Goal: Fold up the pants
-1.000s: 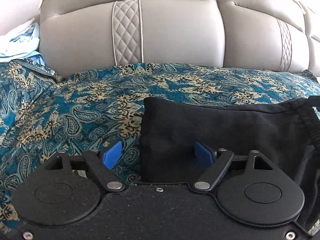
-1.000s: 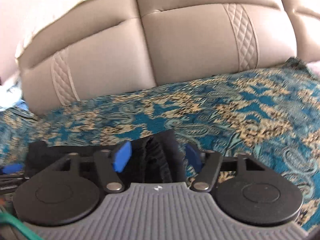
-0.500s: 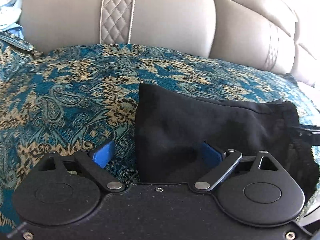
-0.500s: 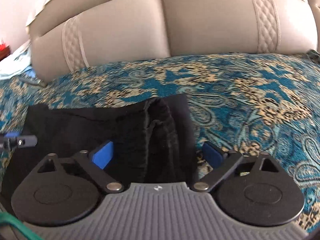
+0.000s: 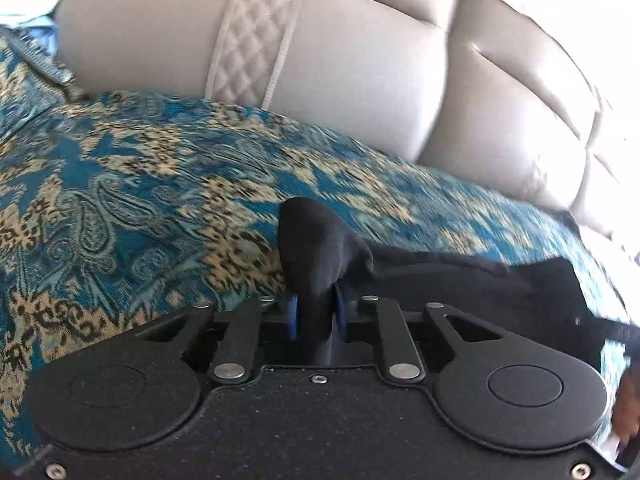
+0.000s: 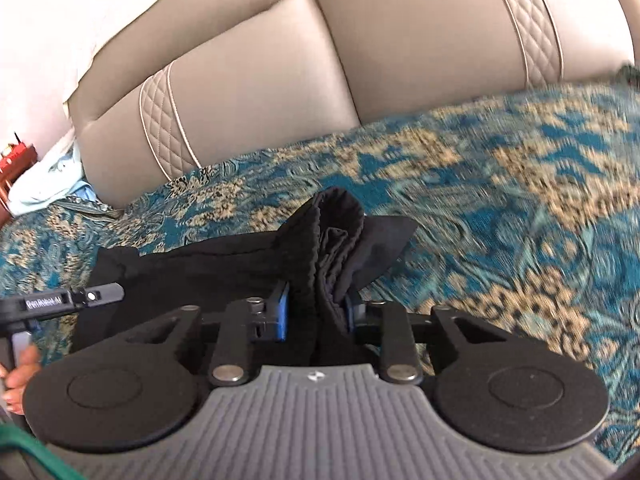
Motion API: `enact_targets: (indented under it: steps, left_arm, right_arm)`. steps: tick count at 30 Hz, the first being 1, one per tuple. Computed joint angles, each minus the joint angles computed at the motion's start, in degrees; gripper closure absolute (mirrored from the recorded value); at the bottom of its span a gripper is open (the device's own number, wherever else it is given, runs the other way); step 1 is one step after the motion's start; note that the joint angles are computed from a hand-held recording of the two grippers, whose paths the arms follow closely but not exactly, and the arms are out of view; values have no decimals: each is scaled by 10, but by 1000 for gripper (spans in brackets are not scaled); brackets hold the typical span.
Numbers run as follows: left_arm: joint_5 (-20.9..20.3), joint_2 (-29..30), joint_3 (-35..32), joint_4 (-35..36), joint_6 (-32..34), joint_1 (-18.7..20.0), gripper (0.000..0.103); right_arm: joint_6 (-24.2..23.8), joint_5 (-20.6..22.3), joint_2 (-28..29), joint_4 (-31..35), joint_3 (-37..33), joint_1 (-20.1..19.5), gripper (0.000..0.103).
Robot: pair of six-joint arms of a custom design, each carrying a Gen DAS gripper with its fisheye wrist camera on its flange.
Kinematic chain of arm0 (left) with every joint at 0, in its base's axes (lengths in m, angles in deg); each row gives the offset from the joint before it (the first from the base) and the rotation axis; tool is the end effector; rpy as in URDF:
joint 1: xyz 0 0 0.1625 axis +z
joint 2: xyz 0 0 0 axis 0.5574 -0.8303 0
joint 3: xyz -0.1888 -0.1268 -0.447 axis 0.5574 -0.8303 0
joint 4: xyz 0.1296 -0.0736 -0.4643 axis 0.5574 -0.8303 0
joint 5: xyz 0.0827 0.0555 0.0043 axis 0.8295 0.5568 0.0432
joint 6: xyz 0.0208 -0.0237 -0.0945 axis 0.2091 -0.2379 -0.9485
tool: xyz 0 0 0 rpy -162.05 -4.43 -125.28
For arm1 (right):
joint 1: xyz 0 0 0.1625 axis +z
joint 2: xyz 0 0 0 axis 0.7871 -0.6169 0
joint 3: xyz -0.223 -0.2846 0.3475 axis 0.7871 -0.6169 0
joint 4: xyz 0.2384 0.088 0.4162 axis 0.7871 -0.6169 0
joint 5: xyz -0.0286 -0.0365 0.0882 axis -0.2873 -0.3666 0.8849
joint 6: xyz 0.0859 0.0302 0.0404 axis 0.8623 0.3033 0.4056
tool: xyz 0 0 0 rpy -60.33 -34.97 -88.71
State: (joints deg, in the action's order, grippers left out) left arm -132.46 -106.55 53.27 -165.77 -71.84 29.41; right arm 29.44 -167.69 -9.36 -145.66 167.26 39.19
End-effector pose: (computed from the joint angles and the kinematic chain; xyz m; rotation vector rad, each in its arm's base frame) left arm -0.2095 -0.8214 0.1664 0.3014 2.6302 -1.0220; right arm 0.1193 -0.7920 0.2751 0.3675 -2.4640 1.0620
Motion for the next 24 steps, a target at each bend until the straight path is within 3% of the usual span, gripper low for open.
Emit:
enact_targets:
  steps: [11, 14, 17, 19, 21, 24]
  left_arm:
    - [91, 91, -185, 63, 52, 11, 87]
    - [115, 117, -228, 98, 40, 14, 85]
    - [144, 128, -241, 119, 36, 12, 73]
    - [164, 122, -222, 100, 49, 6, 59]
    - [172, 110, -195, 86, 64, 0, 46]
    - [185, 86, -149, 58, 78, -10, 33]
  right_arm:
    - [3, -6, 103, 1, -145, 23, 76]
    - [-4, -19, 130, 5, -181, 24, 76]
    - [-16, -48, 146, -4, -195, 26, 69]
    - [-20, -61, 147, -19, -190, 28, 47]
    - [-25, -72, 143, -37, -179, 32, 44]
    - [-52, -80, 127, -80, -147, 37, 32]
